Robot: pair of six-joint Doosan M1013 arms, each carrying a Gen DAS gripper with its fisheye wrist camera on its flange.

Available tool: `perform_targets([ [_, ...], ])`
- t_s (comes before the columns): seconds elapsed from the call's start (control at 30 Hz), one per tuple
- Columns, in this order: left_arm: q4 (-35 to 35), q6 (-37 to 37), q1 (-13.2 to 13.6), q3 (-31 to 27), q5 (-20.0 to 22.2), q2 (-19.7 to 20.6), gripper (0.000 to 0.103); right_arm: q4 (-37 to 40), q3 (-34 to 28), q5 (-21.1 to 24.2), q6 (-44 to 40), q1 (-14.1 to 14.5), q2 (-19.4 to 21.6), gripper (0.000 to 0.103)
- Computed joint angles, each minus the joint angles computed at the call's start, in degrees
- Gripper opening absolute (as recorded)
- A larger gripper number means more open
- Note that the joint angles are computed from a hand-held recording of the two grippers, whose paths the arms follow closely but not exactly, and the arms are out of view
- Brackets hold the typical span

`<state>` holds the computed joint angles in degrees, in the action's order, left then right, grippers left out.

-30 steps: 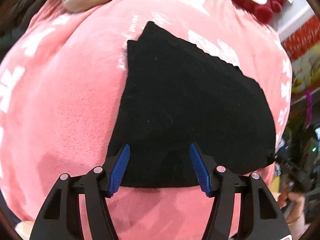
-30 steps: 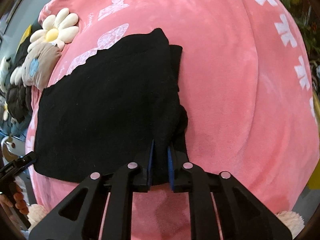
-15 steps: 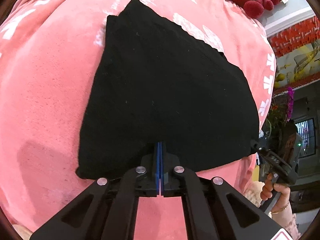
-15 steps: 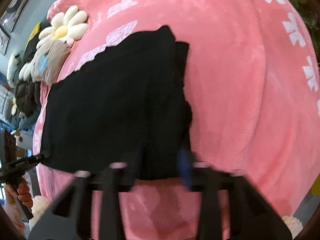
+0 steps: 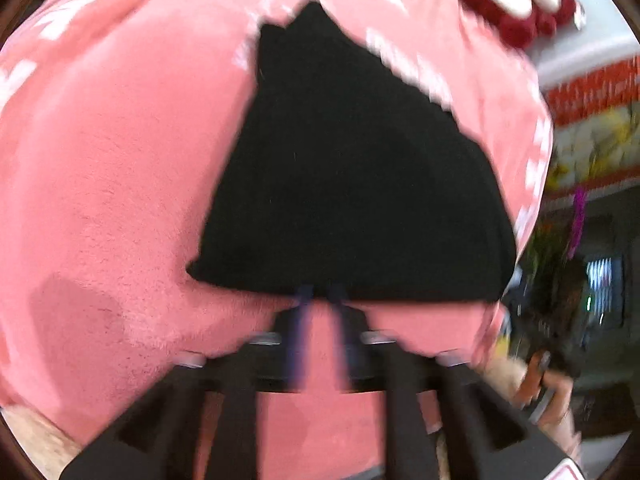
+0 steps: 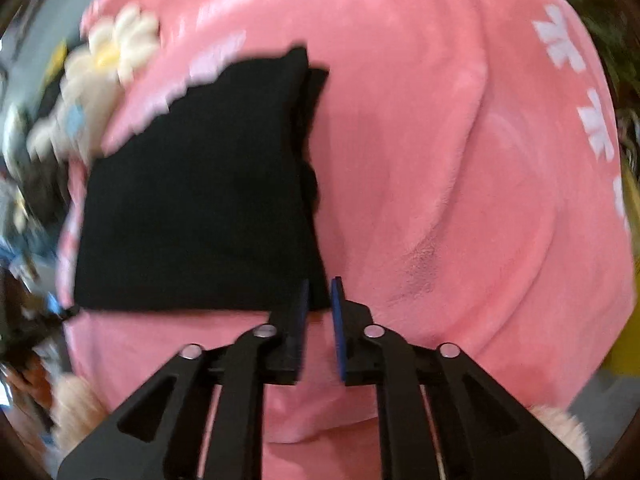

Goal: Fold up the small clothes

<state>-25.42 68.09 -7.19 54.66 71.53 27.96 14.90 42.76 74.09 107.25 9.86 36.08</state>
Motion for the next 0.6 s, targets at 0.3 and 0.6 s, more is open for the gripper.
perform_targets([
  [0.3, -4.8, 2.7, 0.5, -2.4, -0.2, 2.6, 0.0, 0.0, -1.0, 1.7, 1.4, 0.5, 0.8, 0.039],
  [0.6, 3.8, 4.8, 0.7, -0.1, -3.2, -0.8, 0.02, -2.5, 0.5, 2.0, 0.0, 1.2, 0.2, 0.041],
])
